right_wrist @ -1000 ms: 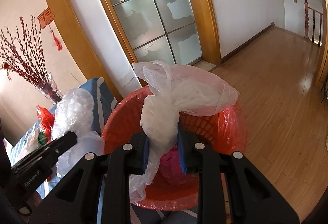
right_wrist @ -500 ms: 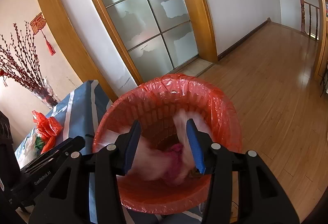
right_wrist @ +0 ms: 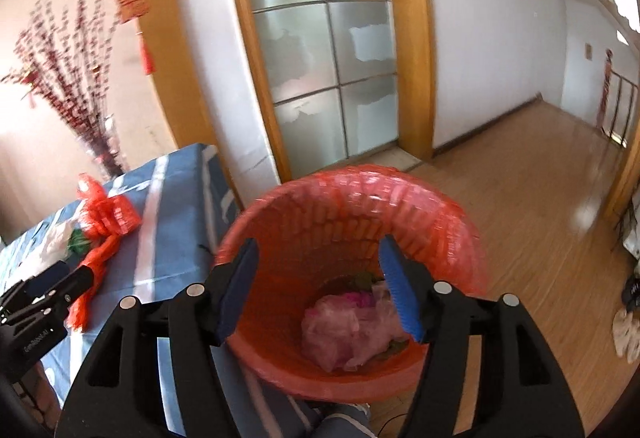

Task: Collect trash
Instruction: 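Move both tools back over the table toward the red bags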

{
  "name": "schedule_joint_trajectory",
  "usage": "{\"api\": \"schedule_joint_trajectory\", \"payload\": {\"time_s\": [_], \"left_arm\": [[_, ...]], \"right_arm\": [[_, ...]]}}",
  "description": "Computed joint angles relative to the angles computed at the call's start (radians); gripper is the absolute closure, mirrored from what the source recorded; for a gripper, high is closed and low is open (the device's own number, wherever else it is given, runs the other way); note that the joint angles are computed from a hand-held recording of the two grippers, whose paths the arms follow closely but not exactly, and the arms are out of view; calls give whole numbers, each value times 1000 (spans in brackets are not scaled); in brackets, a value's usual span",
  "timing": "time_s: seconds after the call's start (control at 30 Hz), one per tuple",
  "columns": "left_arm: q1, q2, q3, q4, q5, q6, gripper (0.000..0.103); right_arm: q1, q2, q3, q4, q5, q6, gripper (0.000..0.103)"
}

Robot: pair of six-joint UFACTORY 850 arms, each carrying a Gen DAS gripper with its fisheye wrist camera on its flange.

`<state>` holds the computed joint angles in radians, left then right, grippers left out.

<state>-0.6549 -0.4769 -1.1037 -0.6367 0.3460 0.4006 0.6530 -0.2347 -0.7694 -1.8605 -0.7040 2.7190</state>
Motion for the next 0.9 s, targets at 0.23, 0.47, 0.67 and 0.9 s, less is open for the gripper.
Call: {"api": "schedule_joint_trajectory", "payload": {"time_s": [0.23,0.47,0.67,0.9], "left_arm": [[74,114,156,-124,122,84,38],[163,188,245,-222,180,130,38],[231,222,287,-182,178,65,38],[274,238,312,-121,165,-2,38]], "right_arm": [[49,-65,-99,-38,56,-31,40],[96,-188,-269,-67,171,-106,41],[113,-306,-437,-4,279,-228,48],[107,-419,-584,200,351,-401,48]]}}
